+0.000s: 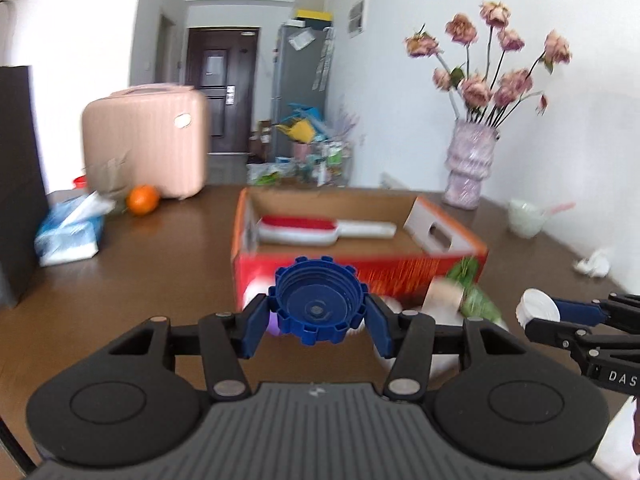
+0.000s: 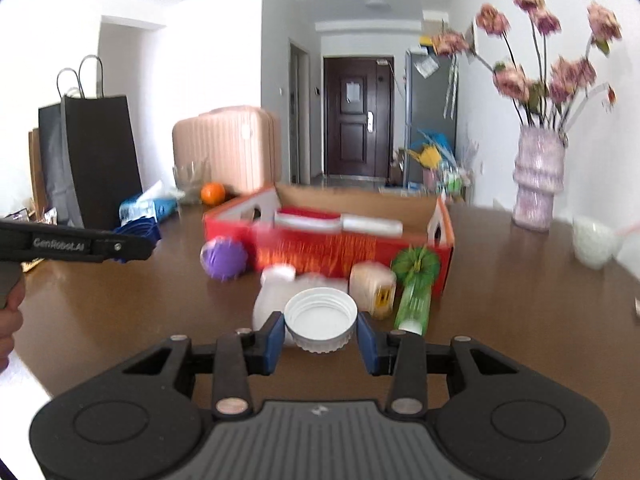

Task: Organize rigid objects
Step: 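Drop the blue cap into the box with the left tool while the right tool drops the white cap in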

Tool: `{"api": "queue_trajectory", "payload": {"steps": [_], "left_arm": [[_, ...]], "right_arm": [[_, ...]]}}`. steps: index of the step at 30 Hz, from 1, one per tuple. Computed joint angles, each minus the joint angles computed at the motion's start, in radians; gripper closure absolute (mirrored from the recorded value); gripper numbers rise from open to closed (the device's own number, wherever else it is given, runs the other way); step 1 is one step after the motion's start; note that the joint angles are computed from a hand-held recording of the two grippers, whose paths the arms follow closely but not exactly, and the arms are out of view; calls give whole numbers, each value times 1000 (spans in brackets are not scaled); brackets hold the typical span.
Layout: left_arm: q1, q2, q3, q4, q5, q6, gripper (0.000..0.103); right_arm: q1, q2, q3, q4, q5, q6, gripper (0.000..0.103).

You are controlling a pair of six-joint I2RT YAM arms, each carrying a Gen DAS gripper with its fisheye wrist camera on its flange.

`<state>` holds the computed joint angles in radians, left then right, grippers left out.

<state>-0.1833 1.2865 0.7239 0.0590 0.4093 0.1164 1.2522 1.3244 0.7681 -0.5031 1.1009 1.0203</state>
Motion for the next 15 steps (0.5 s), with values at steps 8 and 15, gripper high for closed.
{"api": "queue_trajectory", "payload": {"steps": [8,15], "left_arm": [[-102,560,667,-230,-80,14,50],[-129,973,1198,-468,-137,60,50]], "right_arm": [[-683,-52,37,388,-564,-643,65],[-1040,437,519,244,-838,-775,64]]}}
